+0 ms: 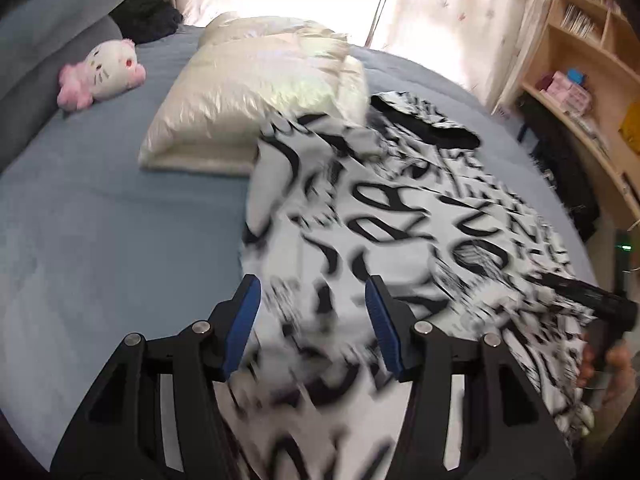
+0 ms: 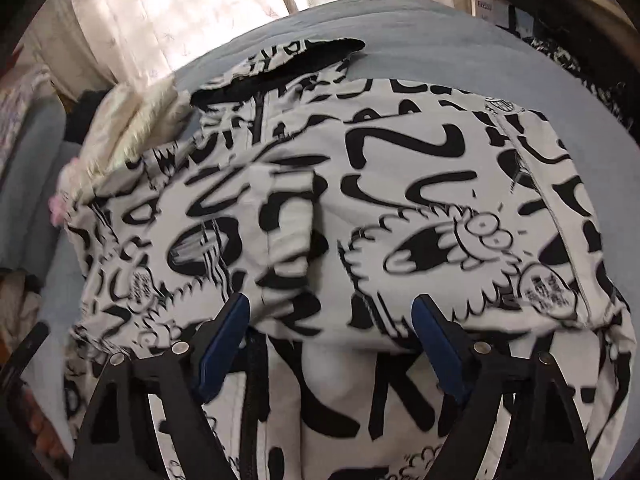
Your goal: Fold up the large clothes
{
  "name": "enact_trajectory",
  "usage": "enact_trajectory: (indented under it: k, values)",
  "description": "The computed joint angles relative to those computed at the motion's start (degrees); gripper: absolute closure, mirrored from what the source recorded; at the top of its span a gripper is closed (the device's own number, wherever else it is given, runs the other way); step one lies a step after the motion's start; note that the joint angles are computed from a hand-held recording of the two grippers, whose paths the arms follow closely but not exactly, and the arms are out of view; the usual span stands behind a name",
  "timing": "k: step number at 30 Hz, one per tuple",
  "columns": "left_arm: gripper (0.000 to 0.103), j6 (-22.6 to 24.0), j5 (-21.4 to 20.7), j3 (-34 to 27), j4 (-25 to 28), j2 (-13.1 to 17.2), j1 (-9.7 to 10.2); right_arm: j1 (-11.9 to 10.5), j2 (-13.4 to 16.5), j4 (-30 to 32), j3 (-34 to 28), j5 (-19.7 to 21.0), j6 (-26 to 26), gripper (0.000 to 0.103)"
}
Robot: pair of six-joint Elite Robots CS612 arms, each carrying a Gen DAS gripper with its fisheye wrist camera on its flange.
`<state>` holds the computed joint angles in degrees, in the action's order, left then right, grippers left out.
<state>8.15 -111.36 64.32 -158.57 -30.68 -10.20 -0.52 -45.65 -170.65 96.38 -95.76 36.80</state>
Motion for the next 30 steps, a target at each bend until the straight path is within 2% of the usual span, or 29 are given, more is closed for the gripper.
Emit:
enact_trajectory:
  k: [4,6,10,14,16,17,18,19,20,21,25,27,30]
  values:
    - [0.052,1.08,2.68,-12.74,10.3,6.18,-0.8,-2.67,0.92,-2.08,-0.72,3.94,-3.31,0.018]
    - [0.052,1.26,4.07,-18.9,14.6,9.44,-1.1,-3.56,1.85,-0.89,-2.49,5.99,-3.9,0.018]
    - [0.052,1.32,8.04,-28.15,19.11,14.53,-1.71,-4.88,4.65,1.46,-6.79,10.72,-3.8,0.018]
    - [0.052,1.26,7.42,-37.96,24.82,19.73,-1.76,-5.48,7.19,2.0,-10.12,13.38,-5.0,0.018]
    - [0.052,1.52,6.51,-42.64,27.3,22.18,-1.92,-5.33,8.46,2.49,-11.8,13.21,-5.89,0.024]
    - [0.052,1.64,6.38,-44.14,27.85,22.97,-2.03,-5.17,8.96,2.83,-12.57,13.11,-6.73,0.036]
    - [0.058,1.6,6.27,-45.29,28.11,23.6,-2.16,-4.96,9.48,3.2,-13.39,13.06,-7.98,0.049]
    - [0.067,1.56,5.85,-45.03,27.41,23.53,-2.18,-4.77,9.77,3.22,-13.85,13.18,-8.83,0.056]
    - [0.085,1.63,5.3,-44.82,26.99,23.42,-2.28,-4.5,10.01,3.22,-14.3,12.88,-9.71,0.066]
    - [0.094,1.56,5.85,-42.53,24.86,22.38,-2.44,-4.01,10.04,3.11,-14.57,11.14,-10.85,0.07]
    - [0.099,1.59,9.08,-25.74,5.23,14.77,-3.6,-1.86,9.65,-2.13,-14.38,3.12,-15.03,0.077]
    - [0.099,0.01,9.43,-21.13,-3.44,12.92,-3.86,-0.88,9.91,-6.94,-14.37,-1.32,-16.27,0.077]
    - [0.099,-1.73,11.37,-18.44,-10.38,12.3,-4.32,-0.38,10.89,-9.76,-15.29,-4.92,-15.3,0.077]
